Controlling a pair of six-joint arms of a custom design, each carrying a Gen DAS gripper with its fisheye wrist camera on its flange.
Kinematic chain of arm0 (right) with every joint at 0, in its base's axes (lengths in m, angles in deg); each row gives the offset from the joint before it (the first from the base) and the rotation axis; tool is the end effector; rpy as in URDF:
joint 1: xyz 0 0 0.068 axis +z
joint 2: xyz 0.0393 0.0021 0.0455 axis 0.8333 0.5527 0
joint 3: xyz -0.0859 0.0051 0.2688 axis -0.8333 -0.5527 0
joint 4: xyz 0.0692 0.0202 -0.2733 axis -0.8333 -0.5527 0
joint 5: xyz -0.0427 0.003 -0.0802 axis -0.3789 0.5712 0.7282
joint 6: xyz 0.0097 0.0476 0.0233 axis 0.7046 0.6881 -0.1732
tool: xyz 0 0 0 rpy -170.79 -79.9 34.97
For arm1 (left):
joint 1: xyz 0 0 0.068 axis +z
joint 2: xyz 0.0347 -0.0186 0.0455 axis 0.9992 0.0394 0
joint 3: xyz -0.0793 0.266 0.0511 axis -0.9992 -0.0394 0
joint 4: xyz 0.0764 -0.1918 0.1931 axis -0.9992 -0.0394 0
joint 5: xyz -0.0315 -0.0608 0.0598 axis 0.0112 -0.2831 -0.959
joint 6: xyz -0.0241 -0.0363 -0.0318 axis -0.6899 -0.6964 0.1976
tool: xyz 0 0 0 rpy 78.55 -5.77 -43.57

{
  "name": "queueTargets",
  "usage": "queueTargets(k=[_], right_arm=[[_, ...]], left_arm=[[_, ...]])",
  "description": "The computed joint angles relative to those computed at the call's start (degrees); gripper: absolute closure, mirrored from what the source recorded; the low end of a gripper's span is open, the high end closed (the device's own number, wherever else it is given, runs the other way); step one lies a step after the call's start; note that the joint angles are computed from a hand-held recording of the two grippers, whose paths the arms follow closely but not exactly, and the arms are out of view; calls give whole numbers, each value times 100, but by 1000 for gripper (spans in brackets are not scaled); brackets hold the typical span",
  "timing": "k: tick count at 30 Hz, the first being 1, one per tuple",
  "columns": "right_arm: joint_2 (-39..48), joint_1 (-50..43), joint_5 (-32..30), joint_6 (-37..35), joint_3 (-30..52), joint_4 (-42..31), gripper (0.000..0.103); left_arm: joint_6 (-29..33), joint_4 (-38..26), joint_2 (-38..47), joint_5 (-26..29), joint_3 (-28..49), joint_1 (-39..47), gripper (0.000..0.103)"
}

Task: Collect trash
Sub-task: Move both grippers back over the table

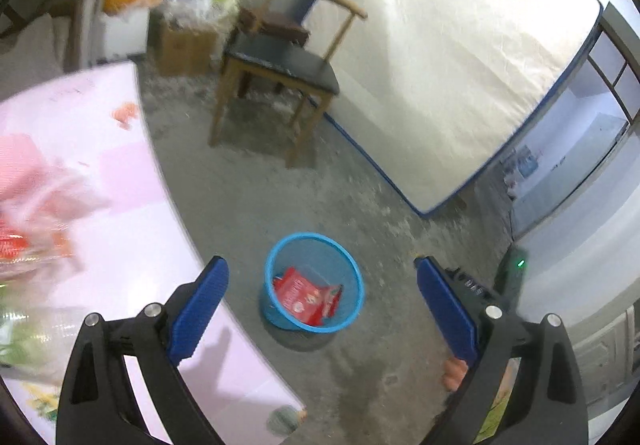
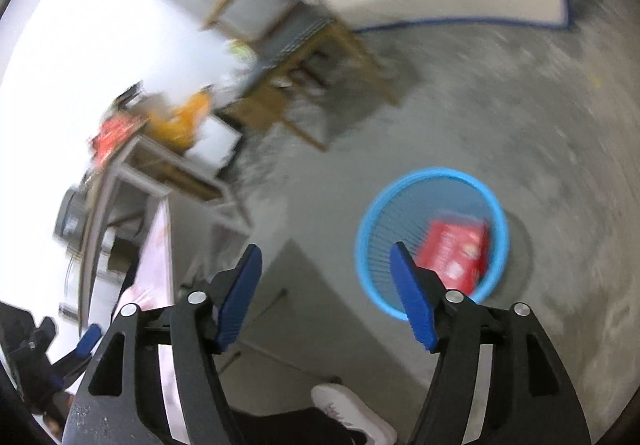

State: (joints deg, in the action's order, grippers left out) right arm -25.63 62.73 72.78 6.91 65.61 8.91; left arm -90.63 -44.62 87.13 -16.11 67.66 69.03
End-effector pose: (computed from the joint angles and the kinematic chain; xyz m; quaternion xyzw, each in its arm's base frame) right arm 0.2163 0.0255 0.2956 0.3294 0.8302 0.2326 0.3849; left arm 0.3507 -0.1373 0.4242 0.1863 0.8867 -0.3099 0.2883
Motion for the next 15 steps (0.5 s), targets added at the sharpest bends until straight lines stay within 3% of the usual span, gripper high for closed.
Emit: queueTargets(k=[7,15], right_arm=[[1229,1221,-89,-487,1448,240,36],[3291,1934,-1398,-901,3386,378,36]], left_arm=[[819,399,-1498,349,-1366,1228,10],[1705,867,-3014,951,-3494,2945,10]])
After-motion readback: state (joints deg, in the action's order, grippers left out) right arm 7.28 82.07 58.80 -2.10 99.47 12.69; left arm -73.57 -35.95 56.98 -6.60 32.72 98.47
